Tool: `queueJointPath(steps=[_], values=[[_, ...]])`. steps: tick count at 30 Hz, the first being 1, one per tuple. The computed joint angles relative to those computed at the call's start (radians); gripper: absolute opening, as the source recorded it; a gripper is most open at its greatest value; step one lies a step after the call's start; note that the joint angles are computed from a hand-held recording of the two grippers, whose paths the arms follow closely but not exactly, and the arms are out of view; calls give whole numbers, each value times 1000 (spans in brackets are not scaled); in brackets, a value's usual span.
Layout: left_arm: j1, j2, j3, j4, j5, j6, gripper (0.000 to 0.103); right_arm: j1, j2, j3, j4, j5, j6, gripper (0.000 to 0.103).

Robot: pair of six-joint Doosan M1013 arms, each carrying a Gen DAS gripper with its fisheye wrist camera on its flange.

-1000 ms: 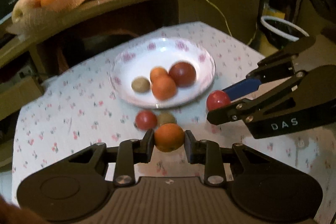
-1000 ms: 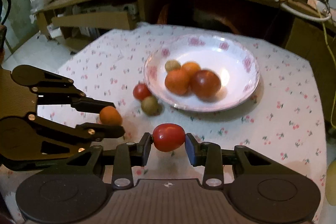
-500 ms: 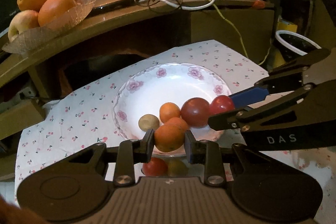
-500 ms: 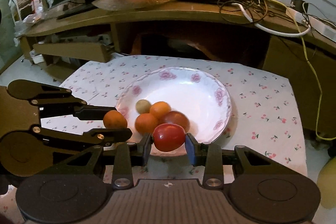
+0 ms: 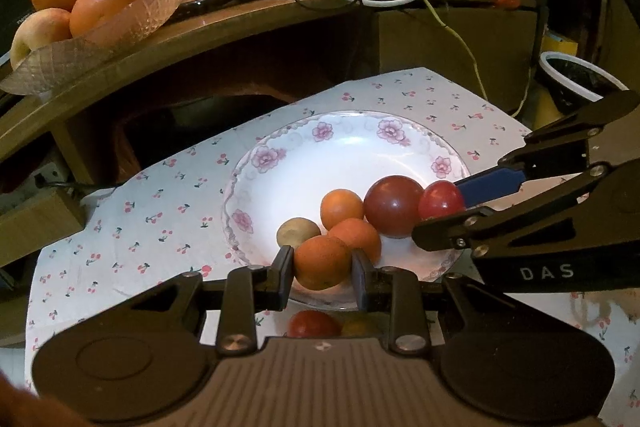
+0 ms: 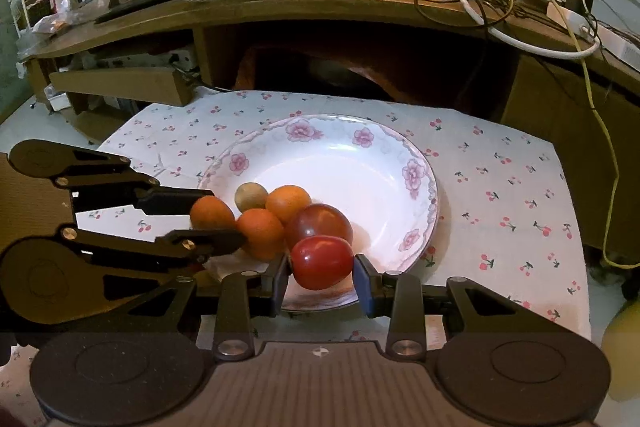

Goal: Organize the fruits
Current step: 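Lower both fruits into the plate and open both tools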

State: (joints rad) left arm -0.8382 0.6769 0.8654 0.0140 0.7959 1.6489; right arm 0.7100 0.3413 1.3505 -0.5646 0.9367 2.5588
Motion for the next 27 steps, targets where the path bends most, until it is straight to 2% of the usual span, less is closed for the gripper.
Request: queueJointPath(steps=[16,27], values=[[2,14,-9,25,-53,-26,38,-16,19,-12,-10,5,15,38],[6,13,-17,22,-36,-56,41,-10,13,-8,-29,-5,26,43]])
